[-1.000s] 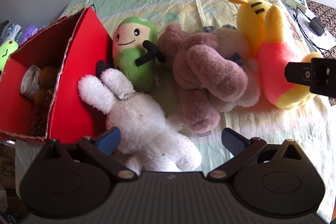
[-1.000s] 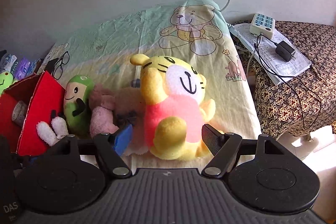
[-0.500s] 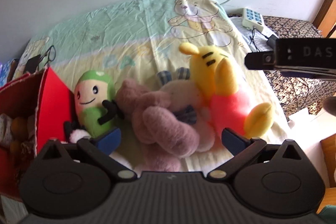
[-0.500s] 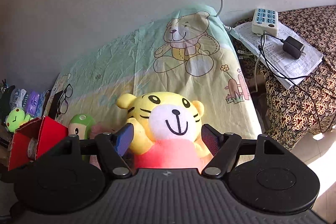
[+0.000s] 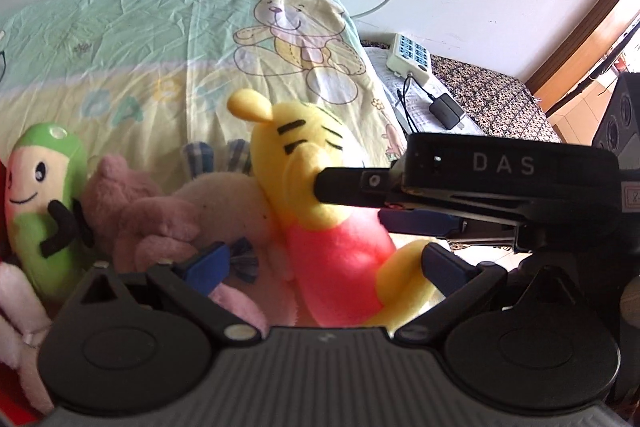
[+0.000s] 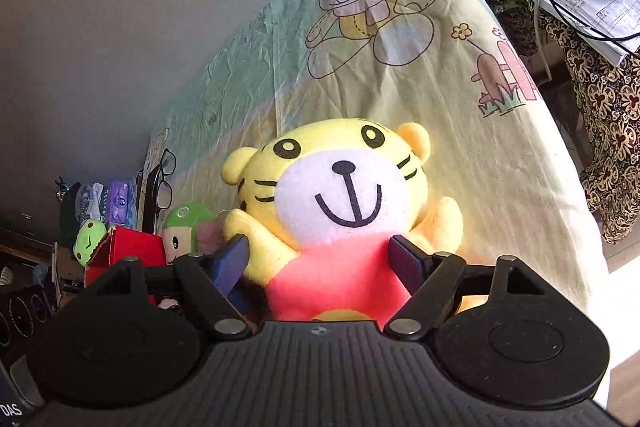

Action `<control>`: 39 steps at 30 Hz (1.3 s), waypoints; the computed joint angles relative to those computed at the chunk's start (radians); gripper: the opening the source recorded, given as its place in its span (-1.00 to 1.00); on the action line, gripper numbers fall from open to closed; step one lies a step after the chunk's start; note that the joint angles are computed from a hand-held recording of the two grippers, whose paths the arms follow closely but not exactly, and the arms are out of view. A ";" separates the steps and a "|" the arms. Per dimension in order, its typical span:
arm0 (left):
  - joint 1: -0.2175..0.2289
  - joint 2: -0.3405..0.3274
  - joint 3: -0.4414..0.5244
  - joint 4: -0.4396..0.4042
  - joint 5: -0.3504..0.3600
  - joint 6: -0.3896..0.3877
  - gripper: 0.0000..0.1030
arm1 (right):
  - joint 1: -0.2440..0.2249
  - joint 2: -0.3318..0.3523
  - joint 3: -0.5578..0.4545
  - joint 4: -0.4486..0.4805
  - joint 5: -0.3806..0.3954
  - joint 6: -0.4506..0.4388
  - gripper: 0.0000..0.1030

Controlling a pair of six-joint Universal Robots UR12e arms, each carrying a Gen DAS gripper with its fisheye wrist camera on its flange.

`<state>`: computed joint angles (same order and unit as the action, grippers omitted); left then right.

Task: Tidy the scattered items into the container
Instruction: 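Close the right gripper on the tiger plush and lift it, then carry the tiger plush with the right gripper over the red cardboard box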

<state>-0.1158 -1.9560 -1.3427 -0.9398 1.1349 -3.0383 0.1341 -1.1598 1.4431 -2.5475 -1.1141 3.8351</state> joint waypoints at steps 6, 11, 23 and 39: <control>-0.001 -0.045 0.043 -0.045 -0.065 -0.035 0.97 | -0.027 -0.001 0.039 -0.087 0.092 0.047 0.45; -0.007 -0.043 0.041 -0.051 -0.105 0.005 0.91 | -0.042 -0.016 0.076 -0.152 0.141 0.084 0.31; 0.008 0.037 -0.039 0.048 -0.161 0.055 0.90 | -0.021 -0.071 0.092 -0.252 0.133 0.053 0.31; 0.158 0.186 -0.172 0.328 -0.248 0.001 0.93 | 0.134 0.062 -0.152 -0.387 0.092 0.056 0.31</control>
